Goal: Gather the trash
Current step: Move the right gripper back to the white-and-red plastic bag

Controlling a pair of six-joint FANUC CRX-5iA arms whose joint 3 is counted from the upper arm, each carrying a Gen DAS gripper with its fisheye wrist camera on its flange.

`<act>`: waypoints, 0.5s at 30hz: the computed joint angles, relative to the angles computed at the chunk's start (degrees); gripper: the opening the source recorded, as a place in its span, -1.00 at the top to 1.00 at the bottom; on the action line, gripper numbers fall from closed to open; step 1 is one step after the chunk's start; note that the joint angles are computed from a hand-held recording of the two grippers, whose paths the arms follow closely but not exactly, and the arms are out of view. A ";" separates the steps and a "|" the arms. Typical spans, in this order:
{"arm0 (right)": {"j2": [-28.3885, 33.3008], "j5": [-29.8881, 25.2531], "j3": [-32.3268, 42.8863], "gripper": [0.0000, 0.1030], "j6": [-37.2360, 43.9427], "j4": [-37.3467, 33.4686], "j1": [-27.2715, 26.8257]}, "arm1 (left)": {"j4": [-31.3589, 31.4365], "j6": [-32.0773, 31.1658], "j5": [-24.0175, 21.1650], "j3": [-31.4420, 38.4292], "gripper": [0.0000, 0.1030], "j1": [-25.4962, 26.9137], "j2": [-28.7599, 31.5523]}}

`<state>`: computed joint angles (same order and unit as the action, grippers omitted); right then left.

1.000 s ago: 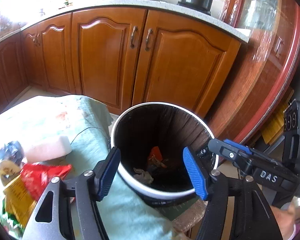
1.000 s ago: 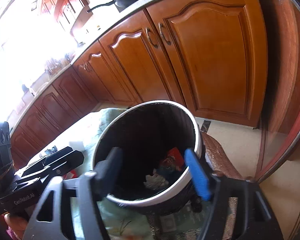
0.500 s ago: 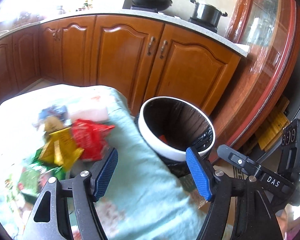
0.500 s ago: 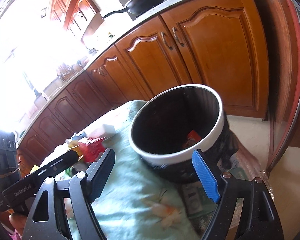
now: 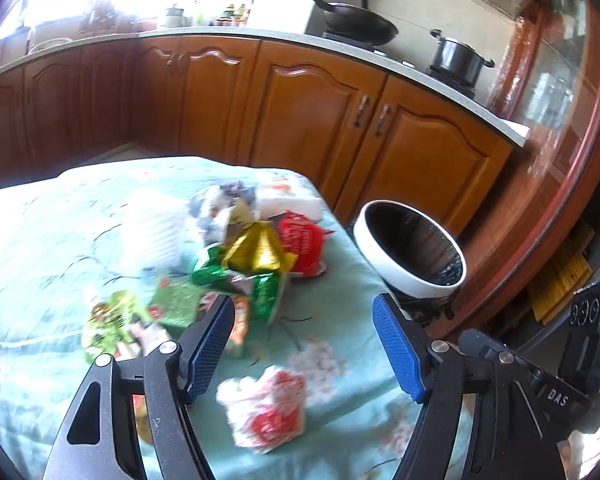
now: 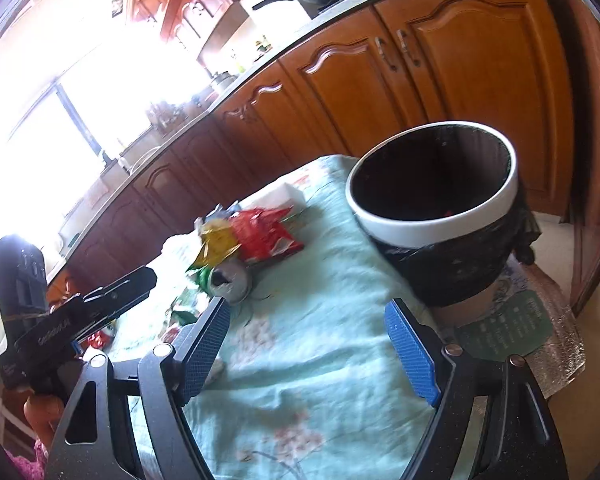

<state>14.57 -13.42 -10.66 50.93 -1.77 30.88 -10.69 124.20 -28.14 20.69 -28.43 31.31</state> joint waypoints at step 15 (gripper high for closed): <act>3.05 -8.24 9.52 -0.58 26.26 -22.73 3.67 | -7.43 13.48 -5.89 -9.38 -0.46 1.56 -9.10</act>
<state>17.62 -21.66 -1.14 77.19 -24.49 34.55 -18.12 137.68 -34.03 11.31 -26.87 22.21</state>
